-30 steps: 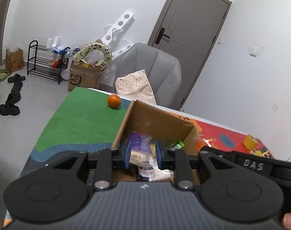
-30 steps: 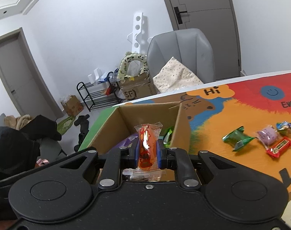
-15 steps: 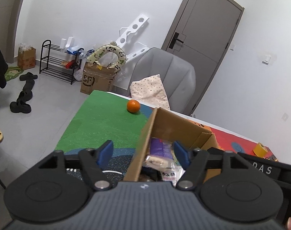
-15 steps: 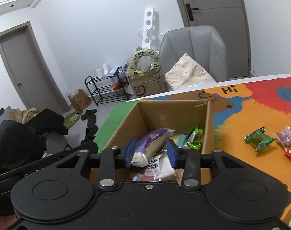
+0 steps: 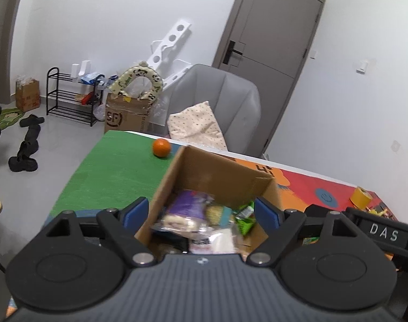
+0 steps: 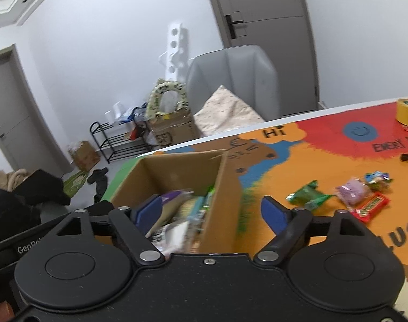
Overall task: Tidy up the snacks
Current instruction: 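Move both open tools back toward the remaining snacks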
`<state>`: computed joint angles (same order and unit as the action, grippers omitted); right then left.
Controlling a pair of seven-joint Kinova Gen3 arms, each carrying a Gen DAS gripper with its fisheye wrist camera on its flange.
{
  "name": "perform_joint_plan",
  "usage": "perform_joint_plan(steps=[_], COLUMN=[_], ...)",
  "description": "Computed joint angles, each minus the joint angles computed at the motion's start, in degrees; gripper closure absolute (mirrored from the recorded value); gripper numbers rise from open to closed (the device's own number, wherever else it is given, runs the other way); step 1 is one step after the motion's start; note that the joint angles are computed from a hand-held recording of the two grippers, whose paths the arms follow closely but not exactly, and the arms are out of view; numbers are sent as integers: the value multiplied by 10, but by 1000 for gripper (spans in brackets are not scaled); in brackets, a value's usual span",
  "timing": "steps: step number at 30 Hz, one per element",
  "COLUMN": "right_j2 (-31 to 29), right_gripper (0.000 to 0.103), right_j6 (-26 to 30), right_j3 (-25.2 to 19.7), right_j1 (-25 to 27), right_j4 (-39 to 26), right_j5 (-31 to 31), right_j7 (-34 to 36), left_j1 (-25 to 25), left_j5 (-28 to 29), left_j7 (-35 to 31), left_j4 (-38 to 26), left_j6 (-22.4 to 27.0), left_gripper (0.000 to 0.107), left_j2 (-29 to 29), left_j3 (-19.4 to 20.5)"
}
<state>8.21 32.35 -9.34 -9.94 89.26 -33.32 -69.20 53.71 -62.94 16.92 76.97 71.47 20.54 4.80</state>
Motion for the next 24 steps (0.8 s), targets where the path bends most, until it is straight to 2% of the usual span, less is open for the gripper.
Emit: perform_joint_plan(steps=[7, 17, 24], right_j2=[0, 7, 16], right_gripper=[7, 1, 0], right_j6=[4, 5, 12], right_j3=[11, 22, 26], right_j1=[29, 70, 103], right_j4=[4, 12, 16], right_j5=[-24, -52, -84], right_j7=[16, 40, 69], left_j1=[6, 27, 38], left_j5=[13, 49, 84], left_j7=[-47, -118, -174], left_j4=[-55, -143, -212], left_j6=[-8, -13, -15], left_gripper=[22, 22, 22], left_j2=[32, 87, 127], left_j3=[-9, -45, -71])
